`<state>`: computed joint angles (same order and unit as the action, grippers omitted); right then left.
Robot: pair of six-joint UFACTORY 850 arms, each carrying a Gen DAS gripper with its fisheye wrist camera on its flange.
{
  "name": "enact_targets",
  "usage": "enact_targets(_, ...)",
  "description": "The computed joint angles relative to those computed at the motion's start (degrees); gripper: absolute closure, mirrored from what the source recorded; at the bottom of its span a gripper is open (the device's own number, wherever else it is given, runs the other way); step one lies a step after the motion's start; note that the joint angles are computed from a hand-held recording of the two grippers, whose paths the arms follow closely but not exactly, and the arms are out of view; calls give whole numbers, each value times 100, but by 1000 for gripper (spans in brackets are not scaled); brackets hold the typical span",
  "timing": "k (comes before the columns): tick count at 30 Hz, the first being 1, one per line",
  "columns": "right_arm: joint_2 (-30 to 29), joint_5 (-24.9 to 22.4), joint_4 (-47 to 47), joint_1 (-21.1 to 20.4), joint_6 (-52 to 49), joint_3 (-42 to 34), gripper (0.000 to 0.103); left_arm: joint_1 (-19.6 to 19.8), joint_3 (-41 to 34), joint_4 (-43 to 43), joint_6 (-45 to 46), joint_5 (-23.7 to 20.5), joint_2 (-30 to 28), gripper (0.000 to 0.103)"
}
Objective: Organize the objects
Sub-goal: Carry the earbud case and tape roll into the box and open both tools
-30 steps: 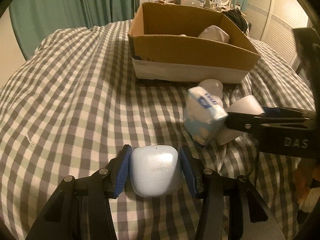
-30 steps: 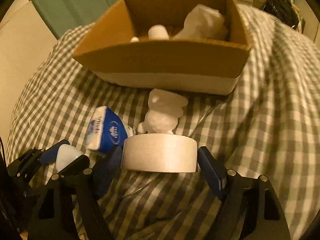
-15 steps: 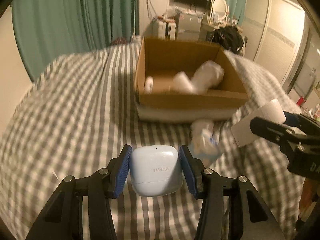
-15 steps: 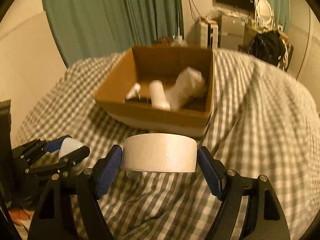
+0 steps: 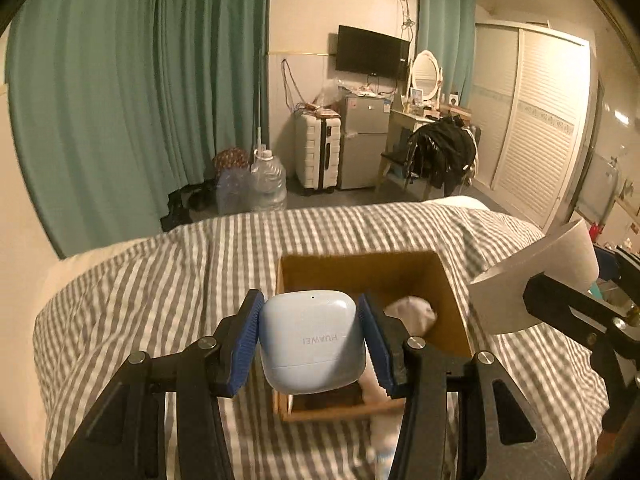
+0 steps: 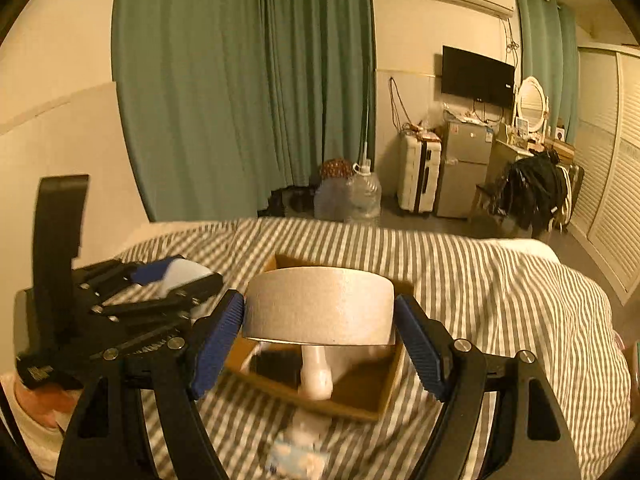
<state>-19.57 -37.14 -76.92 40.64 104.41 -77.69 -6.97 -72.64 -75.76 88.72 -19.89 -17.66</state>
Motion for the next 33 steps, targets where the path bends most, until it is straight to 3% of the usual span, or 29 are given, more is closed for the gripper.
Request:
enact_targets(7, -457, 621, 133, -532, -143, -508, 26, -157, -978, 752, -845, -155, -988, 53)
enact_targets(13, -1032, 1123, 558, -889, -355, -854, 26, -235, -1291, 1176, -972, -175, -1587, 53)
enact_targets(21, -1404, 1650, 1359, -1208, -728, -820, 26, -371, -1224, 1353, -779, -59, -1760, 53)
enact_targets(26, -1388, 1959, 941, -1309, -99, -669, 25, -381, -1282, 1492, -967, -68, -1866, 53)
enact_targets(28, -1353, 1989, 784, -1288, 126, -622, 24, -341, -1219, 1104, -589, -121, -1838, 51)
enact_targets(30, -1301, 1955, 427, -1286, 590, -549, 17, -302, -1120, 708, -174, -194, -1774, 42)
enact_targets(32, -1174, 1867, 179, -1271, 1024, -409, 14, -263, -1012, 226, 314, -164, -1666, 22)
enact_targets(33, -1104, 1875, -86, -1269, 1313, -336, 14, -245, -988, 46, 489, -193, -1633, 20)
